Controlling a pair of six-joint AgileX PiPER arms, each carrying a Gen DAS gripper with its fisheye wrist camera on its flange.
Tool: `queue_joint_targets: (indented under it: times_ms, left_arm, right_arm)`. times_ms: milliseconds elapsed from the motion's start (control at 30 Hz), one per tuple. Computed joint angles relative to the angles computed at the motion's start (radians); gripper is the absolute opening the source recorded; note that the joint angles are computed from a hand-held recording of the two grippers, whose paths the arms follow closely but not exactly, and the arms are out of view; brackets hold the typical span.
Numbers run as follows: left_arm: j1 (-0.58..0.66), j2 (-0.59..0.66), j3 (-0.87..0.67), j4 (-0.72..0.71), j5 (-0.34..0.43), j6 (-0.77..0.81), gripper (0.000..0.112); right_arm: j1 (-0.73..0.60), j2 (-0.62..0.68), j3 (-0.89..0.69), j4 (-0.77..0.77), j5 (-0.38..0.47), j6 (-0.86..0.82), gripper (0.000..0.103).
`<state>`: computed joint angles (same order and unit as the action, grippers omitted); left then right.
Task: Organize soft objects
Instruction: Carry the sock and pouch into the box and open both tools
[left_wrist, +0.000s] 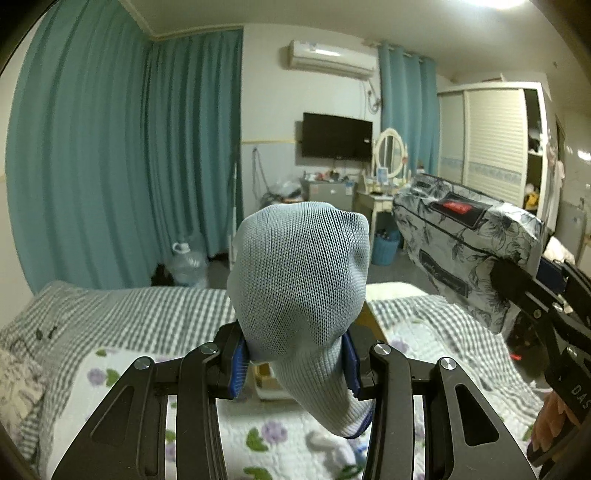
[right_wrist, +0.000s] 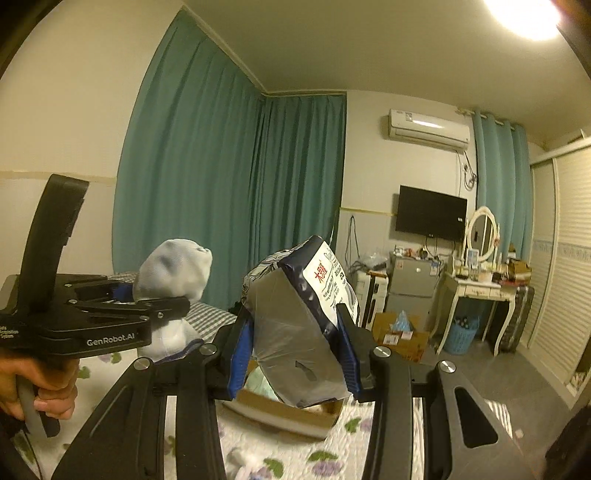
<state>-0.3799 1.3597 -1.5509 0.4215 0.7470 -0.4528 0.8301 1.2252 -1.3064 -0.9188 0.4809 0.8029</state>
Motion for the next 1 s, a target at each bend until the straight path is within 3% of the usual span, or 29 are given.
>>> queue_joint_targets:
  times_ms: [267,367,567,800,1000]
  left_arm:
    - [0.103,0.225,-0.171,-0.138,-0.051,0.146,0.041]
    - [0.126,0.314,-0.254,-0.182,-0.031,0.197,0.041]
    - [0.153,0.498,-0.412,-0.236,0.012,0.237,0.041]
    - [0.177,0.627,-0.502,-0.319,0.044,0.278,0.041]
    - [0.17,0.768,-0.665,-0.317,0.191,0.254,0.041]
  right_arm:
    - [-0.104,0.193,-0.127,0.075,-0.099,-0.129,0.041]
    - [-0.157,0.289,-0.199,0.202,-0.13,-0.244,0.041]
    - [-0.271,0.492,-0.367,0.595,-0.139,-0.63,0.042]
    - [-0.333,0.64,-0.445,0.816,-0.116,-0.849,0.042]
    - [-0.358,0.75,-0.514,0.856,-0.075,-0.904,0.043]
